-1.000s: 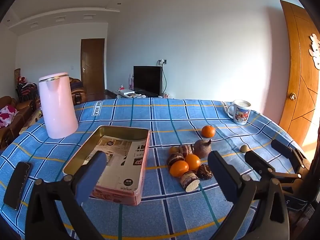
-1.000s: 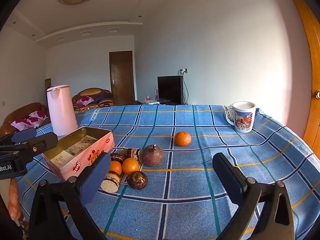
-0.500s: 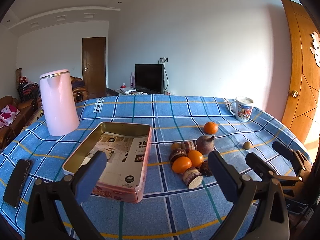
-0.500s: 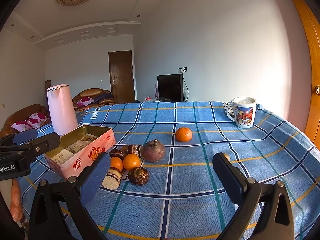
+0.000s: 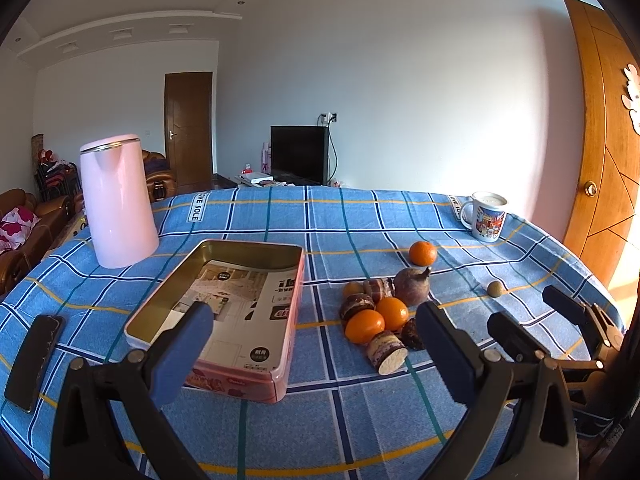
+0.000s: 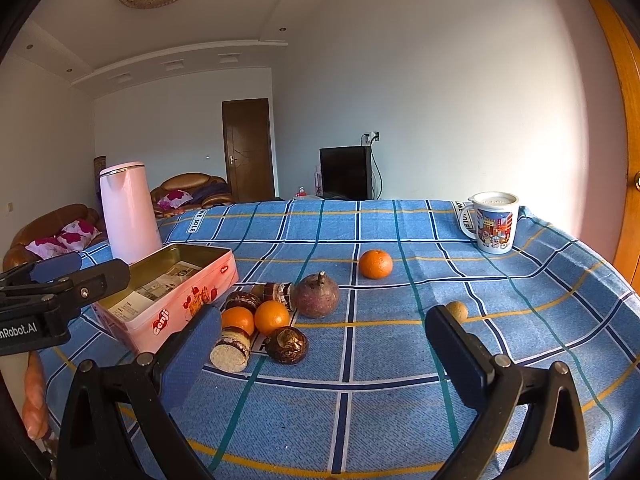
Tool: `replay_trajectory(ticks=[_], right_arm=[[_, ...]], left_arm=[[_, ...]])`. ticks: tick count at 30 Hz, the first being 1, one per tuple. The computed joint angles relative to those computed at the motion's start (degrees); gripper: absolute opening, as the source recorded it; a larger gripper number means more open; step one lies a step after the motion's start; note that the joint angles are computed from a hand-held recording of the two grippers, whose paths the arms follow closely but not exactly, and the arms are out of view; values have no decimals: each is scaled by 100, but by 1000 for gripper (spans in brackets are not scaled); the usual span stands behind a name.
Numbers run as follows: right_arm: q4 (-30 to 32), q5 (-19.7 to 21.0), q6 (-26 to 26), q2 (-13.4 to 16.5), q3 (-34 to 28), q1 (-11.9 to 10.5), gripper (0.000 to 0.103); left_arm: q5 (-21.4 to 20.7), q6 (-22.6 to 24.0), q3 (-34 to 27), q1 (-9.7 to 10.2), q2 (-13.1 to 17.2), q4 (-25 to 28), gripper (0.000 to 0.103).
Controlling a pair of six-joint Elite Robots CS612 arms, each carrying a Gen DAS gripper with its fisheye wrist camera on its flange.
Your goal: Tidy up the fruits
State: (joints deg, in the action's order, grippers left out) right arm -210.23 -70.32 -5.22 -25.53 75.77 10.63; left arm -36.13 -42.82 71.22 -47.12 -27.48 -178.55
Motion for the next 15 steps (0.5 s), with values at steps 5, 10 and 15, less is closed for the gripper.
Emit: replay_trajectory(ticks=[5, 10, 15], right_arm=[[33, 18, -29, 5, -5, 2, 102], [49, 35, -43, 8, -6, 6, 102], [61, 47, -74, 7, 5, 13, 102]], left_arm=[[-11, -33, -3, 4, -4, 46, 103], [-19, -54, 1, 7, -9, 53, 103], [-35, -51, -2, 9, -7, 60, 103]])
